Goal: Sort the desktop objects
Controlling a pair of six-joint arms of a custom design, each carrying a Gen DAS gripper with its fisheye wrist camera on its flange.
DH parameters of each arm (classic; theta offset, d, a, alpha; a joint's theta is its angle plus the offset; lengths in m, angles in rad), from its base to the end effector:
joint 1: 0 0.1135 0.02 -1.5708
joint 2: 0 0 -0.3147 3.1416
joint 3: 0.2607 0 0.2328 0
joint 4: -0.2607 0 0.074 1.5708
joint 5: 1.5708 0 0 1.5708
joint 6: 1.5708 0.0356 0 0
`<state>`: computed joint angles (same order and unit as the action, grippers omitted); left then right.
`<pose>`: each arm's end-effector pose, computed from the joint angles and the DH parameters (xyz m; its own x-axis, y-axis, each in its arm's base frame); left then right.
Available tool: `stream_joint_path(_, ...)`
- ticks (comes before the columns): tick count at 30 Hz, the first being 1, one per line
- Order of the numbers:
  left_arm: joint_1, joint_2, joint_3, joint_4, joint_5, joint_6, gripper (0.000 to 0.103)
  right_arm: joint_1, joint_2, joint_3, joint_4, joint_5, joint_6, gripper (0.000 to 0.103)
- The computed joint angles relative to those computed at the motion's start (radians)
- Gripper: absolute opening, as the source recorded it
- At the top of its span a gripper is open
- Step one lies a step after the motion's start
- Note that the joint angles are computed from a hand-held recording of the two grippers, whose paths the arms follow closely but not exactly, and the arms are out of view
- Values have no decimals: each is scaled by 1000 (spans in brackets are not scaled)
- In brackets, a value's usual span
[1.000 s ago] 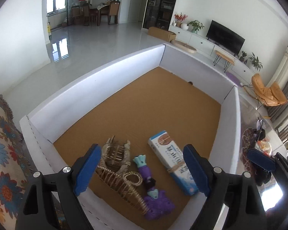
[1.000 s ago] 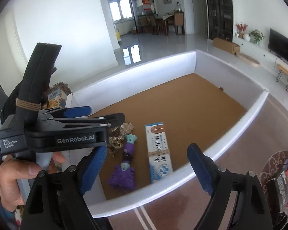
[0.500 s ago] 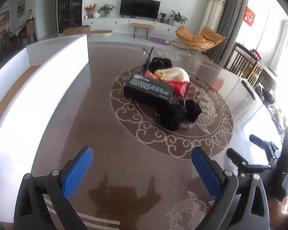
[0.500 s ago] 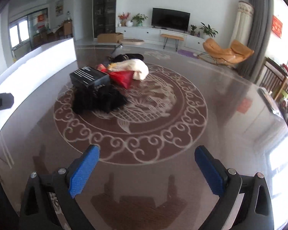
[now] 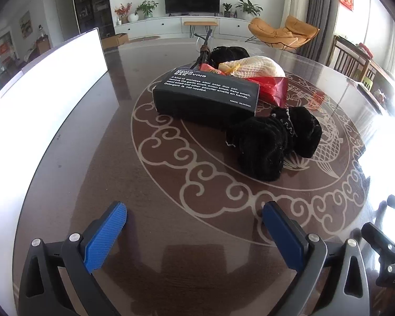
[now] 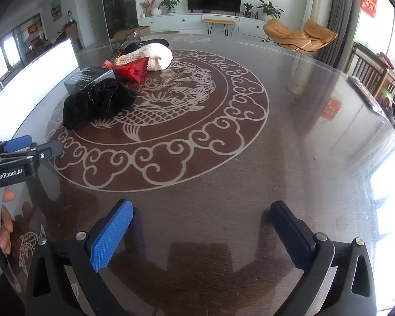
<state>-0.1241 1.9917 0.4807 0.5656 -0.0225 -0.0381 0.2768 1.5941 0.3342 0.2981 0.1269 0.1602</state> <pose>0.2840 -0.0346 0.0909 -0.8081 0.0624 -0.5857 0.0800 0.9968 -0.0041 0.2088 0.0546 0.1427 -0.8110 -0.0659 -0.5813 -0.0730 0.9973 -0.0112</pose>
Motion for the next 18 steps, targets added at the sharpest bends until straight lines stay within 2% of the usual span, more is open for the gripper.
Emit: stream_joint_path(18, 0, -14, -15, 0, -11, -8, 103, -1, 0, -11, 13, 0, -1, 103)
